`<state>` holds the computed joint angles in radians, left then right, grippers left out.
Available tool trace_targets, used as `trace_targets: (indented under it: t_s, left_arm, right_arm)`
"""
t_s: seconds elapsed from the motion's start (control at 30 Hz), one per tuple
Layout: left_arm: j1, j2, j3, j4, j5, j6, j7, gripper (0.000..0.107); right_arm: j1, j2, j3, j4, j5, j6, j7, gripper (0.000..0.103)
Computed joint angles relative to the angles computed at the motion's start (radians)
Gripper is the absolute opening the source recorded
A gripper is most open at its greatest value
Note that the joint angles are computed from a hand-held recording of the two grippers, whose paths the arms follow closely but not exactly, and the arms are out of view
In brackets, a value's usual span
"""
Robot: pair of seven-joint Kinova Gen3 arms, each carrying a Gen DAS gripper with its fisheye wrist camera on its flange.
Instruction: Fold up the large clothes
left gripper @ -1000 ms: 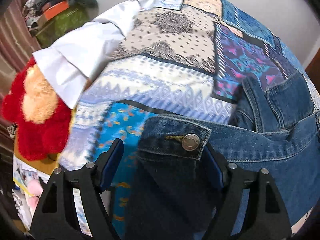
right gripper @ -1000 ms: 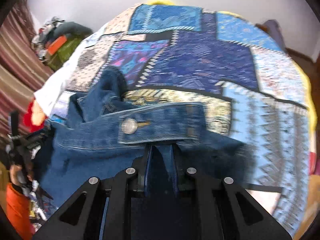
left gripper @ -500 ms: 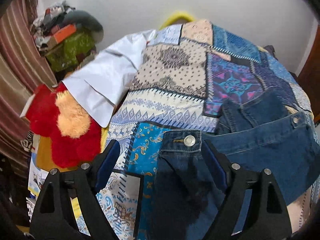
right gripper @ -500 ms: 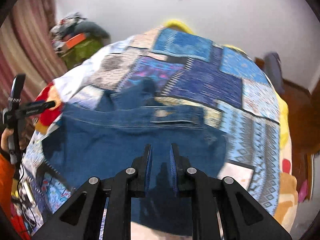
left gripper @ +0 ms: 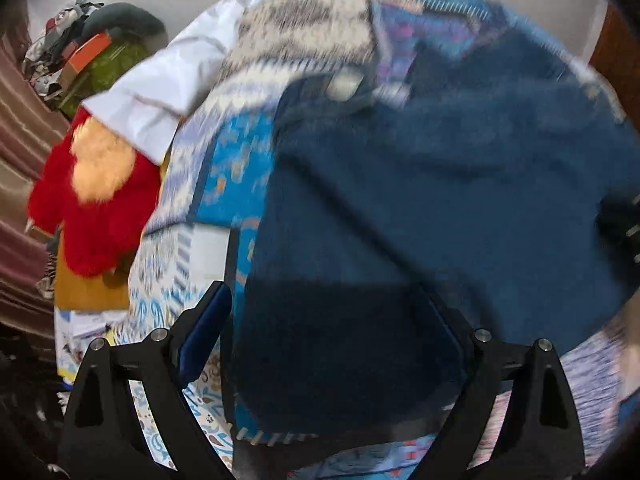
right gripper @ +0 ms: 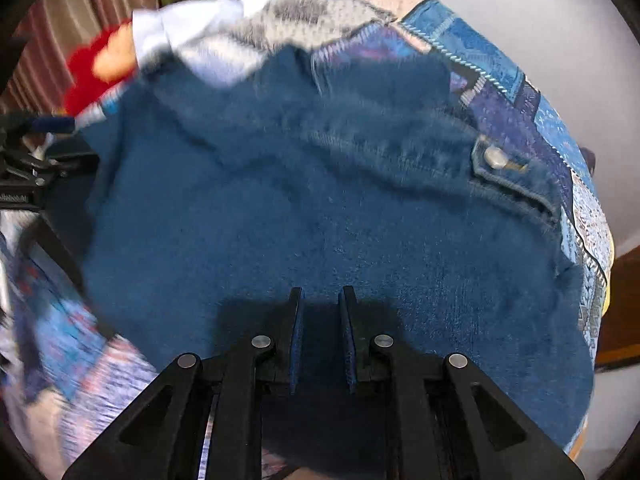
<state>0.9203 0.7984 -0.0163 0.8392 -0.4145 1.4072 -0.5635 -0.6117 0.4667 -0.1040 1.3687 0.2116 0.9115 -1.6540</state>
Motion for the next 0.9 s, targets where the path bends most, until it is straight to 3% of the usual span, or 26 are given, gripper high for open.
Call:
trace_targets:
  t_s: [0.07,0.17,0.27,0.33,0.43,0.53,0.63,0.73,0.9]
  left_arm:
    - [-0.01,-0.03,0.024,0.082,-0.017,-0.049,0.051,0.1]
    - [0.013,-0.094,-0.009,0.221,-0.028,-0.163,0.106,0.102]
    - [0.029,-0.109,-0.001,0.264,-0.075,-0.179,0.143,0.102]
    - [0.036,-0.107,0.005,0.262,-0.088,-0.159,0.151,0.103]
    - [0.044,-0.12,0.009,0.283,-0.101,-0.143,0.176,0.103]
    - [0.027,-0.165,0.021,0.357,-0.087,-0.183,0.23,0.103]
    - [0.009,-0.204,0.037,0.423,-0.077,-0.232,0.275,0.103]
    - [0.013,-0.196,0.05,0.406,-0.085,-0.202,0.283,0.103]
    - [0.029,-0.176,0.054,0.364,-0.096,-0.138,0.288,0.103]
  right_arm:
    - [0.001,-0.033,-0.017,0.072,0.067,-0.069,-0.013,0.013]
    - [-0.072,-0.073,0.04,0.137,0.189,-0.092,-0.081,0.013]
    - [-0.014,-0.109,-0.028,0.182,0.268,-0.089,-0.121,0.013]
    - [0.073,-0.126,-0.102,0.185,0.245,-0.08,-0.095,0.013]
    - [0.134,-0.163,-0.125,0.212,0.189,-0.089,-0.06,0.013]
    - [0.124,-0.205,-0.082,0.248,0.199,-0.103,-0.068,0.013]
    - [0.184,-0.24,-0.07,0.27,0.115,-0.11,-0.034,0.013]
    - [0.213,-0.269,-0.014,0.292,0.046,-0.111,0.008,0.013]
    - [0.379,-0.289,-0.067,0.298,-0.082,-0.054,0.065,0.013]
